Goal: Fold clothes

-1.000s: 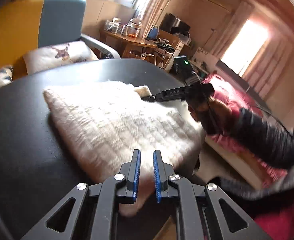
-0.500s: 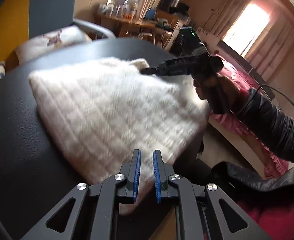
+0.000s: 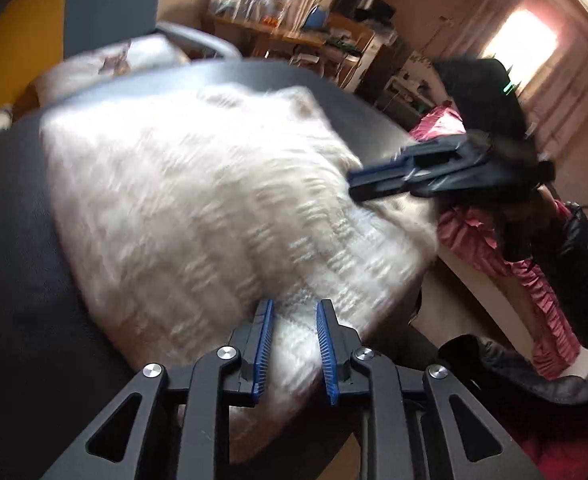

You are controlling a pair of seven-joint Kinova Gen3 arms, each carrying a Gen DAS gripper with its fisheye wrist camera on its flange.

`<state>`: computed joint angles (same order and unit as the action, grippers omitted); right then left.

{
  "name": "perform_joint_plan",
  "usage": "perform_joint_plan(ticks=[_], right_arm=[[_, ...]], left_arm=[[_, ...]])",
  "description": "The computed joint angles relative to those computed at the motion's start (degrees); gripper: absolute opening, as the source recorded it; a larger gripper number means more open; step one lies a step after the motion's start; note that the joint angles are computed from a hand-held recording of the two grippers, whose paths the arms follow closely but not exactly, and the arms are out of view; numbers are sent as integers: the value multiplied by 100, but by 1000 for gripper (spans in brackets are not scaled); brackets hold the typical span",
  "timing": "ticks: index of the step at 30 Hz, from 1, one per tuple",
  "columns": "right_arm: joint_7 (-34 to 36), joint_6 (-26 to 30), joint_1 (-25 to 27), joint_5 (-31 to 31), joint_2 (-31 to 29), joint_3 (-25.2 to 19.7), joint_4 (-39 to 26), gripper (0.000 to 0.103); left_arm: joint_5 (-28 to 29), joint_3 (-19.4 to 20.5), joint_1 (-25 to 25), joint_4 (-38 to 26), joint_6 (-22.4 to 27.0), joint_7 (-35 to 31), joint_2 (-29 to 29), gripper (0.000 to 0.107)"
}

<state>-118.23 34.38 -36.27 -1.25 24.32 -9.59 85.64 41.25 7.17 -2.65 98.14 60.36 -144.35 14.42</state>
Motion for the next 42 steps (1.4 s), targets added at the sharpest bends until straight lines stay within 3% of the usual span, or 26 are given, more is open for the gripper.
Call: perform_joint_plan(ticks=[3, 5, 7, 11, 14, 17, 19, 21, 24, 26, 30, 33, 36, 37, 39, 42], right_arm=[[-98, -296, 63, -75, -78, -36, 205, 8], [-365, -397, 402, 189, -86, -468, 262, 8], [-545, -660, 885, 264, -101, -999, 420, 8], [-970, -1428, 1873, 289, -124, -2061, 872, 13], [-1556, -2036, 2520, 791, -261, -2748, 1231, 26], [-1660, -2339, 3290, 903, -284, -3545, 1428, 50], [-1605, -2786, 3820, 528, -204, -4002, 1698, 94], [-1531, -3249, 4351, 65, -206, -4381, 2087, 103], [-1333, -3775, 5148, -634, -269, -5005, 2588, 103], [-867, -3722, 5600, -1050, 27, -5442, 2596, 103], [66, -3643, 5711, -1665, 717, -5710, 2413, 100], [665, -3205, 5460, -2142, 993, -5479, 2068, 88], [717, -2878, 5314, -2094, 1289, -5352, 1804, 82], [716, -2828, 5274, -2096, 1314, -5297, 1757, 75], [773, -2691, 5284, -1984, 1460, -5342, 1618, 75], [817, -2032, 5011, -1764, 1410, -5037, 1214, 74]], left_arm=[[312, -38, -95, 125, -24, -96, 56, 23], [620, -378, 10, 126, 174, -158, 80, 23], [1048, -460, -203, 140, 427, -265, 81, 24], [1980, -154, -1264, 119, 779, 22, 186, 43], [2399, -380, -1469, 107, 726, 270, 330, 56], [2410, -523, -1559, -148, 764, 693, 551, 69], [2272, -446, -1585, -368, 845, 893, 728, 73], [2155, -330, -1539, -556, 880, 1091, 907, 77], [1976, -166, -1463, -858, 952, 1393, 1187, 84], [1741, -101, -1384, -1051, 965, 1603, 1317, 84], [1538, 59, -1350, -1249, 1019, 1827, 1514, 84], [1438, 125, -1328, -1282, 1013, 1905, 1528, 84], [1281, 162, -1245, -1365, 1029, 2038, 1572, 84], [1248, 175, -1222, -1376, 1014, 2059, 1586, 84], [1235, 201, -1203, -1394, 979, 2104, 1627, 85], [1230, 249, -1189, -1443, 958, 2144, 1686, 88]])
